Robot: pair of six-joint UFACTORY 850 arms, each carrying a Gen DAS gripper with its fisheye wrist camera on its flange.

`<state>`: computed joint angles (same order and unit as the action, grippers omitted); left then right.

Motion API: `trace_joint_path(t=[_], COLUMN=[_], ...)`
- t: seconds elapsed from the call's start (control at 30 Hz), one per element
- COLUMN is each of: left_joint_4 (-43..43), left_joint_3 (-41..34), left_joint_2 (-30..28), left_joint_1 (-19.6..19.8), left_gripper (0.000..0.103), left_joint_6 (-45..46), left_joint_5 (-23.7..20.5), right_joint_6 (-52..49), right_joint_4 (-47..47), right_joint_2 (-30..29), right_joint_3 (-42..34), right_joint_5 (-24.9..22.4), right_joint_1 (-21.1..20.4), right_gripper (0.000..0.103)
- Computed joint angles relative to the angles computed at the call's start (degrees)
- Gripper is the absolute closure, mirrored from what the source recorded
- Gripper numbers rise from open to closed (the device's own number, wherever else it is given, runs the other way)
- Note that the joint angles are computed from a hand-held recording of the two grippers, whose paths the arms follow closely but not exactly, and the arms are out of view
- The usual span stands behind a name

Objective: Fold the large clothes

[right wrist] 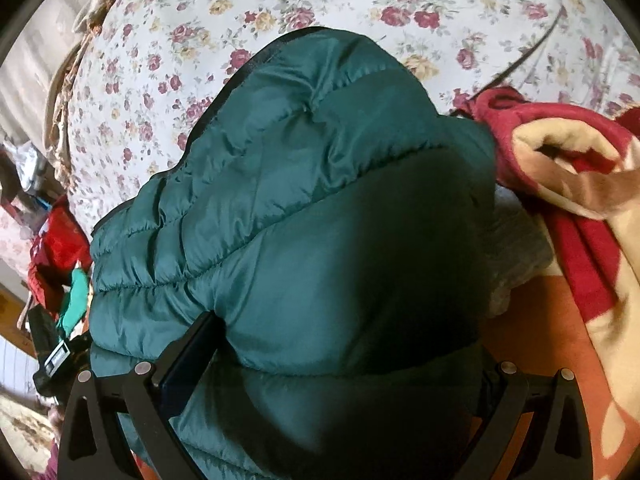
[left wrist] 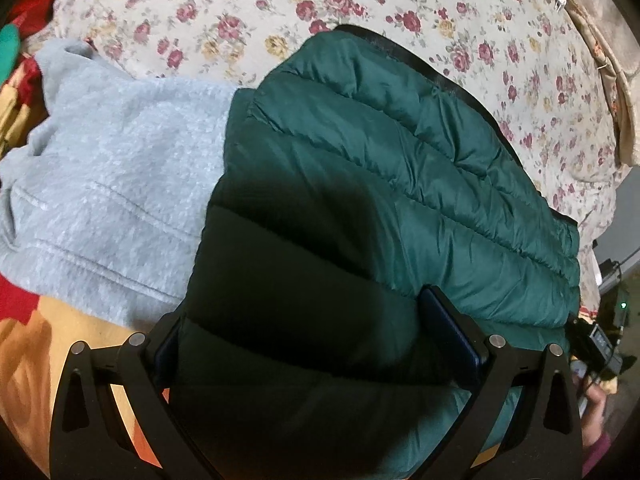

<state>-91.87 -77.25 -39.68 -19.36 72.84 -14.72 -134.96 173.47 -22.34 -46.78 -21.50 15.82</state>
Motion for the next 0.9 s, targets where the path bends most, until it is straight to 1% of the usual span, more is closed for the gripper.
trace_joint_path(t=[0.07, 0.1, 0.17, 0.23, 0.3, 0.33, 0.4, 0.43, 0.47, 0.5, 0.53, 0.57, 0.6, 0.63, 0.67, 0.7, 0.73, 0.77, 0.9], left_joint_4=[7.01, 9.17, 13.86, 15.07, 14.90, 14.62, 14.69, 15.49, 15.57, 14.36, 12.43, 11.19, 9.94, 8.87, 8.24, 7.97, 7.71, 7.20, 6.63], left_joint_3=[-2.21, -2.94, -5.62, -7.85, -9.19, -9.56, -9.39, -9.25, -9.14, -8.67, -7.76, -7.08, -5.86, -4.71, -3.88, -3.14, -2.43, -1.66, 2.82], left_joint_2=[-1.45, -1.93, -3.80, -5.71, -7.01, -7.40, -7.20, -6.94, -6.74, -6.30, -5.46, -4.69, -3.46, -2.22, -1.30, -0.30, 0.58, 1.42, 5.99], left_joint_1=[0.59, 0.79, 1.54, 2.45, 3.13, 3.26, 2.89, 2.57, 2.40, 2.22, 2.01, 1.62, 1.27, 0.93, 0.73, 0.58, 0.53, 0.52, 0.84], left_gripper=[0.000, 0.000, 0.000, 0.000, 0.000, 0.000, 0.000, 0.000, 0.005, 0.010, 0.021, 0.032, 0.037, 0.048, 0.056, 0.059, 0.064, 0.067, 0.070], left_joint_6=[-6.16, -7.97, -12.61, -14.62, -15.88, -16.35, -16.34, -16.93, -17.06, -15.84, -13.24, -10.96, -8.15, -5.72, -4.32, -3.54, -3.08, -2.43, 0.40], left_joint_5=[-2.47, -3.36, -6.90, -10.93, -13.75, -14.44, -13.41, -12.62, -12.35, -12.22, -11.89, -10.96, -9.90, -9.10, -8.68, -8.56, -8.74, -9.04, -11.01], right_joint_6=[1.28, 2.18, 3.84, 5.66, 6.74, 6.63, 5.67, 5.57, 4.70, 3.89, 2.79, 1.88, 1.27, 0.33, -0.38, -0.16, 0.73, 2.41, 5.84], right_joint_4=[-2.63, -3.92, -6.11, -8.31, -9.59, -9.58, -8.96, -8.87, -7.71, -6.64, -5.44, -4.56, -4.02, -3.30, -2.95, -3.20, -4.01, -5.25, -7.57], right_joint_2=[-0.36, -0.57, -0.92, -1.39, -1.41, -1.41, -0.90, -0.76, -0.40, -0.12, 0.42, 1.37, 2.05, 2.91, 4.13, 4.65, 5.53, 6.88, 11.11], right_joint_3=[-0.51, -0.77, -1.16, -1.59, -1.36, -1.33, -0.33, -0.15, 0.28, 0.42, 0.65, 1.23, 1.41, 1.68, 2.11, 2.22, 2.50, 3.22, 5.62], right_joint_5=[0.12, 0.14, 0.01, -0.42, -1.04, -1.17, -1.76, -2.03, -2.42, -2.53, -2.43, -2.03, -1.51, -0.92, -0.34, -0.11, 0.06, -0.27, -1.52], right_joint_1=[-0.37, -0.53, -0.76, -1.05, -1.36, -1.40, -1.39, -1.33, -1.05, -0.71, -0.29, 0.10, 0.45, 0.82, 1.20, 1.36, 1.51, 1.68, 3.06], right_gripper=[0.000, 0.000, 0.000, 0.000, 0.000, 0.000, 0.000, 0.002, 0.005, 0.014, 0.025, 0.030, 0.040, 0.048, 0.051, 0.057, 0.061, 0.062, 0.063])
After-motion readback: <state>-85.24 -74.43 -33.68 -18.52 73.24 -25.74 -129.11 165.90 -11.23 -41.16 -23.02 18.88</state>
